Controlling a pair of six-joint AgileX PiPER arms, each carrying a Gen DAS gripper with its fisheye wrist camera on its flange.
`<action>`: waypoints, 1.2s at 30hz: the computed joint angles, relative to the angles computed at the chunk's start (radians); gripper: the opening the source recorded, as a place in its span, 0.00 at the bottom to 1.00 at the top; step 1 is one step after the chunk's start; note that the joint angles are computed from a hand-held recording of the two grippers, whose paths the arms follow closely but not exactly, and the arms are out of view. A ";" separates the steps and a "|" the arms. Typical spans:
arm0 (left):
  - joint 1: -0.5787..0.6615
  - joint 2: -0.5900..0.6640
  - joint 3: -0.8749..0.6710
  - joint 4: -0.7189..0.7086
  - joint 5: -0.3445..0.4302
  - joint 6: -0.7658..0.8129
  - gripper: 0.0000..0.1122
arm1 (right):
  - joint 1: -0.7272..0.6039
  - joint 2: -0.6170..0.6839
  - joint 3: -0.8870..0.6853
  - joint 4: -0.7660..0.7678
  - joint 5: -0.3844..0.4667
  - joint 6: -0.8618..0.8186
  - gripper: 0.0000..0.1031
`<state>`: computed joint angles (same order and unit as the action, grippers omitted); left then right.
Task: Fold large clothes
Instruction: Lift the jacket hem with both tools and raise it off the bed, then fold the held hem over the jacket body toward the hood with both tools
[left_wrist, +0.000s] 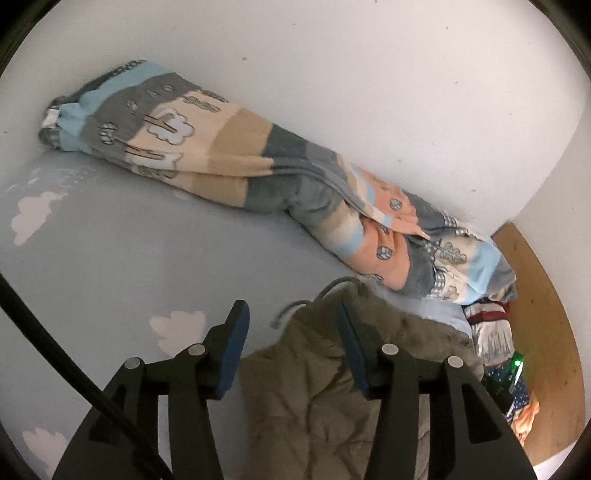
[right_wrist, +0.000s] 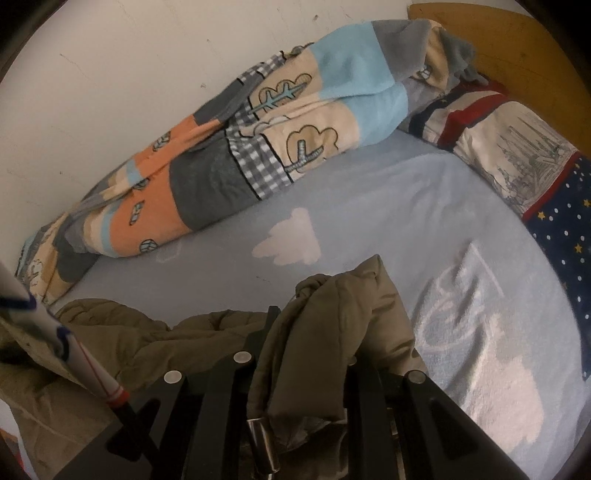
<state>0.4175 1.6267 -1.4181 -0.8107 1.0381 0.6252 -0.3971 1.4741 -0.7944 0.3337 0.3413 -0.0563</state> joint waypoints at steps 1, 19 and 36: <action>0.000 -0.009 0.006 0.010 0.001 0.008 0.43 | -0.010 0.006 -0.007 0.024 0.011 -0.016 0.15; -0.415 -0.120 0.338 0.126 -0.207 0.058 0.43 | -0.384 -0.012 -0.091 0.652 0.515 -0.509 0.35; -0.491 -0.064 0.331 0.175 -0.309 -0.018 0.43 | -0.670 -0.023 -0.131 0.817 0.869 -0.627 0.60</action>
<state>-0.0734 1.5623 -1.0875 -0.6353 0.7291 0.6074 -1.0674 1.4512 -0.9253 1.1507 1.2102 -0.6830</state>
